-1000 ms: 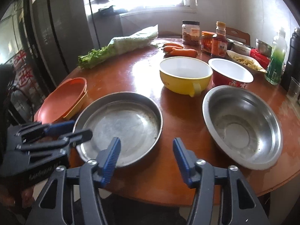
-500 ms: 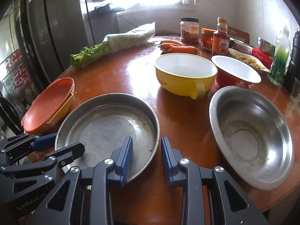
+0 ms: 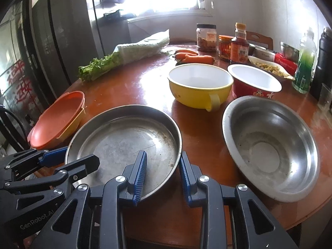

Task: Organize plates and bowls
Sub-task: 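Lift the silver pan with both grippers and lower it onto the pink plate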

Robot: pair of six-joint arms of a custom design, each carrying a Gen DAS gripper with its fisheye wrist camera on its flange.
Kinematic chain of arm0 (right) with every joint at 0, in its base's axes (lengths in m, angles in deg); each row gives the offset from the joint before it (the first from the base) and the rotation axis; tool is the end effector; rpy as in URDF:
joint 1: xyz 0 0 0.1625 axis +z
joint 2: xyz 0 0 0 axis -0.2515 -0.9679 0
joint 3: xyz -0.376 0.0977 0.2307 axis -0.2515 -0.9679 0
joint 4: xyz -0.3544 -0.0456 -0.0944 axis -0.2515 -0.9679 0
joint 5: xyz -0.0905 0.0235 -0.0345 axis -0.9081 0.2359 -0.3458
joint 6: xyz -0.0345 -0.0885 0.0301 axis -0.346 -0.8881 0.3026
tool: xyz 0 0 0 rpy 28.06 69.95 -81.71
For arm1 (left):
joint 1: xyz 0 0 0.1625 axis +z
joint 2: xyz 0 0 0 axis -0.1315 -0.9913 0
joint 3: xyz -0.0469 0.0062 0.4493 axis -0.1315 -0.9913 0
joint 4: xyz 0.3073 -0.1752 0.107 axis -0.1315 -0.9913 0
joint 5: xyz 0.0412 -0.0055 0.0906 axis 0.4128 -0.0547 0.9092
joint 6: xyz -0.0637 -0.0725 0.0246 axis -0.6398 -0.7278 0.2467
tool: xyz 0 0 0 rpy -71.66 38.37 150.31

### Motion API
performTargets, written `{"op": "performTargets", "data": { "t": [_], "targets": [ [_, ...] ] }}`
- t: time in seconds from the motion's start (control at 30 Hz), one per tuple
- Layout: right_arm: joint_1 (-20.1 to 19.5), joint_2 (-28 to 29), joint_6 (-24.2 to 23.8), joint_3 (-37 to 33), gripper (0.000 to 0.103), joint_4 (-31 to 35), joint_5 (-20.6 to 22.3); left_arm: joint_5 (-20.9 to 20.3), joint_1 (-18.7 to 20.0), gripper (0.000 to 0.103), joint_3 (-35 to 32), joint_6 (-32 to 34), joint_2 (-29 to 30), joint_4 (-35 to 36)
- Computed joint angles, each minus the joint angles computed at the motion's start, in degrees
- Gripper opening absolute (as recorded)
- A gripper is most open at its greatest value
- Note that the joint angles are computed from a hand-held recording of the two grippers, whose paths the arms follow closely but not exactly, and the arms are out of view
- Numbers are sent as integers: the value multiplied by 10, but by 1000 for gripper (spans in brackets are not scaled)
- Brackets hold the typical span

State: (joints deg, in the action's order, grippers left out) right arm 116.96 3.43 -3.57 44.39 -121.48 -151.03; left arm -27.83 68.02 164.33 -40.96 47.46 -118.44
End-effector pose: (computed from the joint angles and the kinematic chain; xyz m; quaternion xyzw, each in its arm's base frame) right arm 0.2092 -0.6430 0.0966 0.0408 -0.8479 0.4117 0.3316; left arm -0.1965 -0.7054 0.1205 0.3571 0.8899 -0.1990 0.2026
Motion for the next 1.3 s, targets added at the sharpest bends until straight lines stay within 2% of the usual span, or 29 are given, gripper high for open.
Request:
{"op": "performTargets", "data": {
  "t": [0.53, 1.03, 1.3],
  "targets": [
    [19, -1, -19, 4, 32, -33, -5, -6, -7, 42, 28, 16, -27, -39],
    [40, 11, -44, -38, 32, -30, -4, -3, -7, 42, 21, 32, -43, -57],
    [53, 30, -71, -84, 32, -12, 7, 2, 1, 42, 5, 31, -50, -66]
  ]
}}
